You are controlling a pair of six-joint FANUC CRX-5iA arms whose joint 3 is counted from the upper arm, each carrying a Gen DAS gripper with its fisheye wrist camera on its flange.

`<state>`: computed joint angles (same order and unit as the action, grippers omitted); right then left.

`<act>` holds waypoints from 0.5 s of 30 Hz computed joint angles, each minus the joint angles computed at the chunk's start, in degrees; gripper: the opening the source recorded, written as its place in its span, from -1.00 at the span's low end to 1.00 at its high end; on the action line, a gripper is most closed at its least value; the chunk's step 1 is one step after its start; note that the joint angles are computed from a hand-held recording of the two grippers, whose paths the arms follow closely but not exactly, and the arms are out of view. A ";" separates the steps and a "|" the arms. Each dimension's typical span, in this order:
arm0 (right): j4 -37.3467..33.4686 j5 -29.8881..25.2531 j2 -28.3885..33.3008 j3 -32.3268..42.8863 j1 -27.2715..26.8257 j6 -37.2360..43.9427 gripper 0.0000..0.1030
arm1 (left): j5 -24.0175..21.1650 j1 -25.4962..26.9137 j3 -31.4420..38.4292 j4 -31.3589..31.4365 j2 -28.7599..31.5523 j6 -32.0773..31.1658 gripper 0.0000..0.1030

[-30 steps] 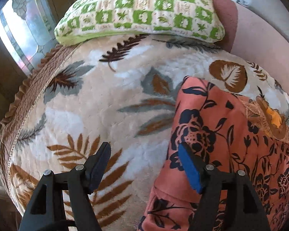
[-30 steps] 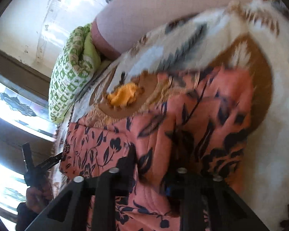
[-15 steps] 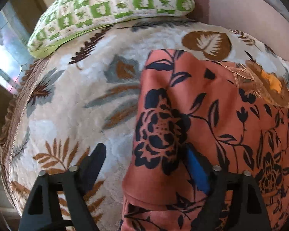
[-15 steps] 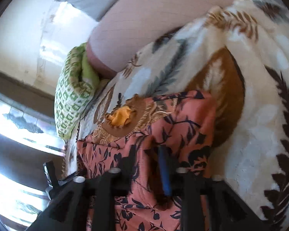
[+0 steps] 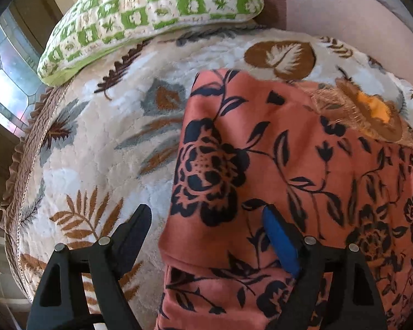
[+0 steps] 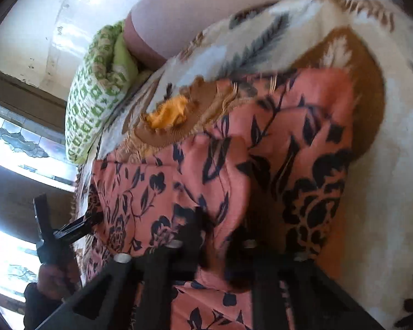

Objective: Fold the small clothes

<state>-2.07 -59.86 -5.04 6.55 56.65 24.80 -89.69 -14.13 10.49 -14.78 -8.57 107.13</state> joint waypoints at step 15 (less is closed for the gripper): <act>8.45 -11.47 0.15 2.45 -2.09 -5.32 -0.91 | 2.10 -1.35 -0.24 0.72 1.09 1.10 0.64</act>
